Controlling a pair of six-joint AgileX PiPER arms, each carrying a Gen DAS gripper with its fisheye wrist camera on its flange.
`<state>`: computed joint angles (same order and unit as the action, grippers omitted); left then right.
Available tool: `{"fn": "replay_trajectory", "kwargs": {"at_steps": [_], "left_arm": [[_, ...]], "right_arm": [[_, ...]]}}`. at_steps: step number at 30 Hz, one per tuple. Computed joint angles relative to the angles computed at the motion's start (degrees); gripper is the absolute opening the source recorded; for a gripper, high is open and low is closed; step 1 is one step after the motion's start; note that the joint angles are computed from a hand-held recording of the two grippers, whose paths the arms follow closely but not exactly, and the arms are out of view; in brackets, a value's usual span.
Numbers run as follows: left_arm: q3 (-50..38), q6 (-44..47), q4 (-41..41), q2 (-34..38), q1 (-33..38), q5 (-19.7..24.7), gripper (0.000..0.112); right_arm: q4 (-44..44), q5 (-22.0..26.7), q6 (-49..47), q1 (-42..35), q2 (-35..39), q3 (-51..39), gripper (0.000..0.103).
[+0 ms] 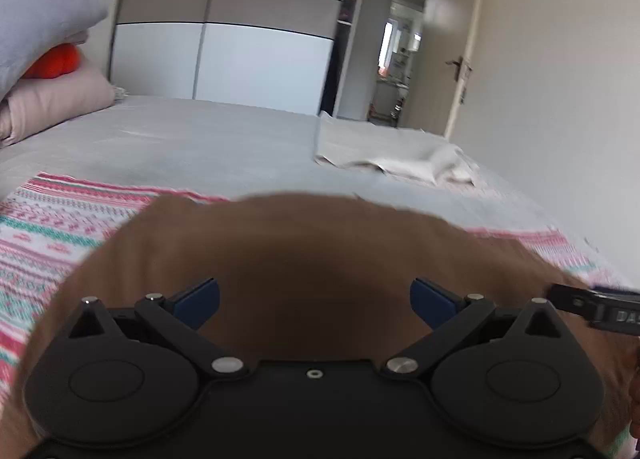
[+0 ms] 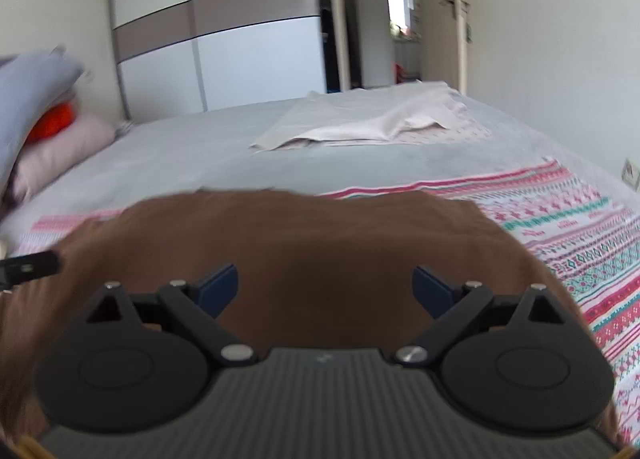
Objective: Fold large clothes
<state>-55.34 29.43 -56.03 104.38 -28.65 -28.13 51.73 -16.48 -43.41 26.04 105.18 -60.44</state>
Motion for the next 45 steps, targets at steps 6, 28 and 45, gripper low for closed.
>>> {"fn": "replay_trajectory", "kwargs": {"at_steps": [6, 28, 45], "left_arm": [[11.4, -7.0, 9.7, 2.2, -1.5, -8.2, 0.103], [31.5, -22.0, -4.3, -23.8, -3.6, -0.6, 0.103], [27.9, -20.6, -12.0, -18.3, -2.1, 1.6, 0.103]], "right_arm": [[4.6, -9.8, -7.7, 1.3, -1.5, 11.1, 0.097], [-21.4, -2.3, 32.3, -9.8, -23.1, 31.9, 0.1], [-3.0, -4.3, 12.7, -2.5, -18.2, 29.9, 0.102]]}}
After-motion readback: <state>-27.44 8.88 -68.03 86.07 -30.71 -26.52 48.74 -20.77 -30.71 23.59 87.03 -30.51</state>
